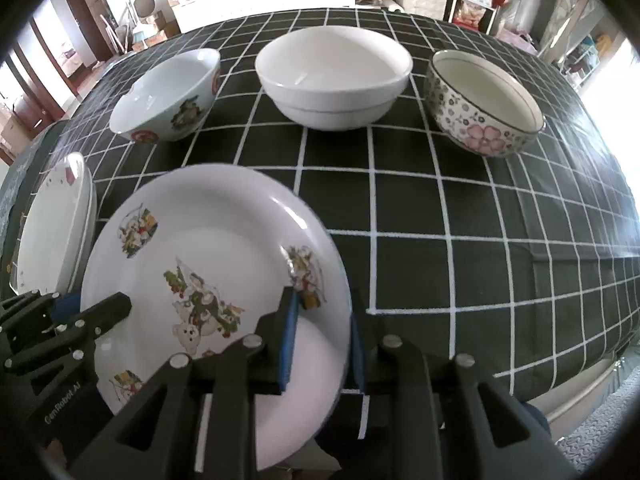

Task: Organize plates and bowls

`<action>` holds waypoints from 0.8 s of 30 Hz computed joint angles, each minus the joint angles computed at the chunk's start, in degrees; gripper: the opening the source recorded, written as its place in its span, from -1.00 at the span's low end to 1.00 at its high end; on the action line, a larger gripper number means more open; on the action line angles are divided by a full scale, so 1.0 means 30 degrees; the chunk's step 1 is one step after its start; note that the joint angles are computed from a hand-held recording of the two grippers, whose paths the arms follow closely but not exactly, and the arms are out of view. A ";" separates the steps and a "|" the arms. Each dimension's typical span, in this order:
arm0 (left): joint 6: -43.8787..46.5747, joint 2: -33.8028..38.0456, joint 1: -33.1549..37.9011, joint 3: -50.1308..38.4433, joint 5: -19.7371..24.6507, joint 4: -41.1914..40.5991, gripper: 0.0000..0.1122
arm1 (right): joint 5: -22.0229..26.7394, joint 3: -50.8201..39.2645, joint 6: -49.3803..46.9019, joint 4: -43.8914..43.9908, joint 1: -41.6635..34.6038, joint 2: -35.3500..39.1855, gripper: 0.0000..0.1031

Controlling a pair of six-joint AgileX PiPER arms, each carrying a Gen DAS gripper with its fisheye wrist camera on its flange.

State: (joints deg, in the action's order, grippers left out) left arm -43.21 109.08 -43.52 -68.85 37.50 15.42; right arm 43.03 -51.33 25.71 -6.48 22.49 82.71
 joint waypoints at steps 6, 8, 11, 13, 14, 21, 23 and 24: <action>-0.0791 -0.1443 -0.0121 0.0200 0.0625 0.1153 -0.61 | 0.0633 -0.0397 0.0069 0.0382 -0.0046 -0.0925 -0.46; -0.0867 -0.2129 -0.0039 0.0419 0.0765 0.1348 -0.61 | 0.1054 -0.0844 0.0262 0.0350 0.0197 -0.1279 -0.46; -0.0976 -0.3431 0.0147 0.0974 0.1033 0.1780 -0.61 | 0.1891 -0.1968 0.1101 -0.0317 0.1039 -0.1520 -0.46; -0.0694 -0.4329 0.0595 0.1346 0.1201 0.1705 -0.61 | 0.2199 -0.2566 0.1445 -0.0563 0.1545 -0.1583 -0.46; -0.0592 -0.4738 0.0840 0.1542 0.1275 0.1702 -0.61 | 0.2363 -0.2991 0.1687 -0.0732 0.1883 -0.1455 -0.46; 0.0468 -0.7040 0.3125 0.3015 0.1650 0.1559 -0.61 | 0.2828 -0.6036 0.2373 -0.1147 0.4018 0.0708 -0.46; 0.0773 -0.7424 0.3840 0.3358 0.1701 0.1523 -0.61 | 0.2786 -0.6667 0.2527 -0.1060 0.4601 0.1453 -0.46; 0.0969 -0.7625 0.4260 0.3594 0.1694 0.1492 -0.61 | 0.2663 -0.6748 0.2559 -0.1011 0.4769 0.1714 -0.46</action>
